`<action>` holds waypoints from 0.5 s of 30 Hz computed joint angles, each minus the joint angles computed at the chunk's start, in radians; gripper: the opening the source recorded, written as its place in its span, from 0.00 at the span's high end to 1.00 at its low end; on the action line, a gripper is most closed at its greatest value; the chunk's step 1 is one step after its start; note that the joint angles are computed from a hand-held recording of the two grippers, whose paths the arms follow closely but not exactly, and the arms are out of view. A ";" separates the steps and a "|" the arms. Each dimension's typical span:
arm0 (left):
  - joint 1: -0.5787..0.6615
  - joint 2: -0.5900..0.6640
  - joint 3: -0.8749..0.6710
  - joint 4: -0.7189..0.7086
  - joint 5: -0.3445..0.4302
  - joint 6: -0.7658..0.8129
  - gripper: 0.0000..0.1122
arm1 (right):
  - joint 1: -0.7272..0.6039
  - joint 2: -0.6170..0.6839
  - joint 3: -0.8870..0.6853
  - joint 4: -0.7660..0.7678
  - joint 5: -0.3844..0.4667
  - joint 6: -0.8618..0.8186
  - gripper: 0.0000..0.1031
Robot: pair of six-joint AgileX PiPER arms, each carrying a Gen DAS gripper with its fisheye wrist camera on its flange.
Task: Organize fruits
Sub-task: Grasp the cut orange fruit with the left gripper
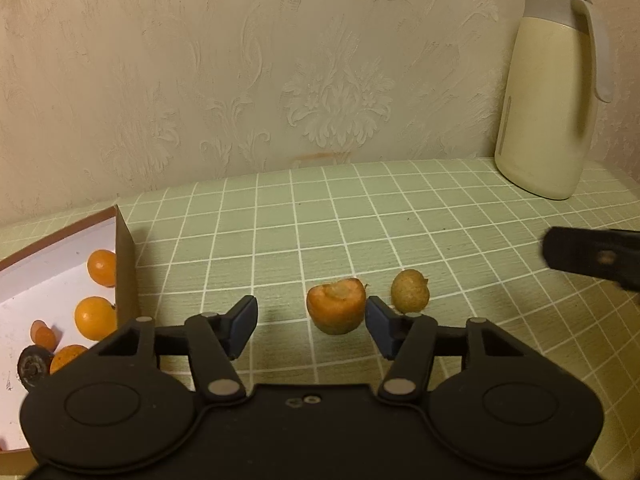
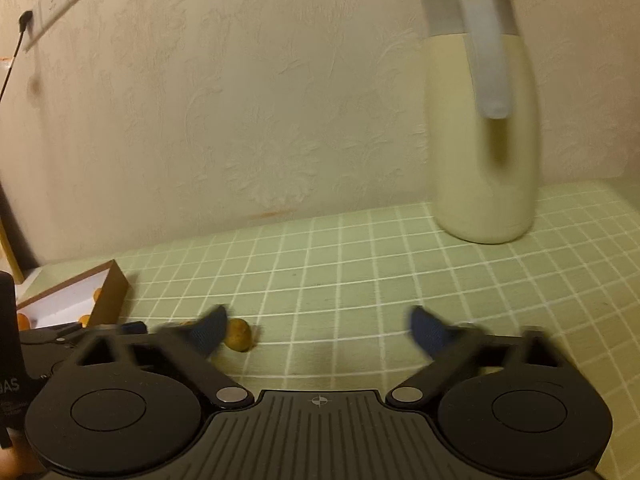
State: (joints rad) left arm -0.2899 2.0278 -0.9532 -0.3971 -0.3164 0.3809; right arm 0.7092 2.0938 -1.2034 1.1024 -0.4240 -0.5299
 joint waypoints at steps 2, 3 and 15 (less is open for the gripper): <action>0.006 0.007 -0.008 0.037 0.007 -0.033 0.56 | -0.005 0.034 -0.070 0.093 0.043 -0.124 0.32; 0.007 0.010 -0.010 0.048 0.005 -0.040 0.56 | -0.009 0.050 -0.098 0.124 0.066 -0.160 0.32; 0.019 0.060 -0.071 0.142 0.042 -0.128 0.70 | -0.040 0.163 -0.265 0.306 0.209 -0.361 0.54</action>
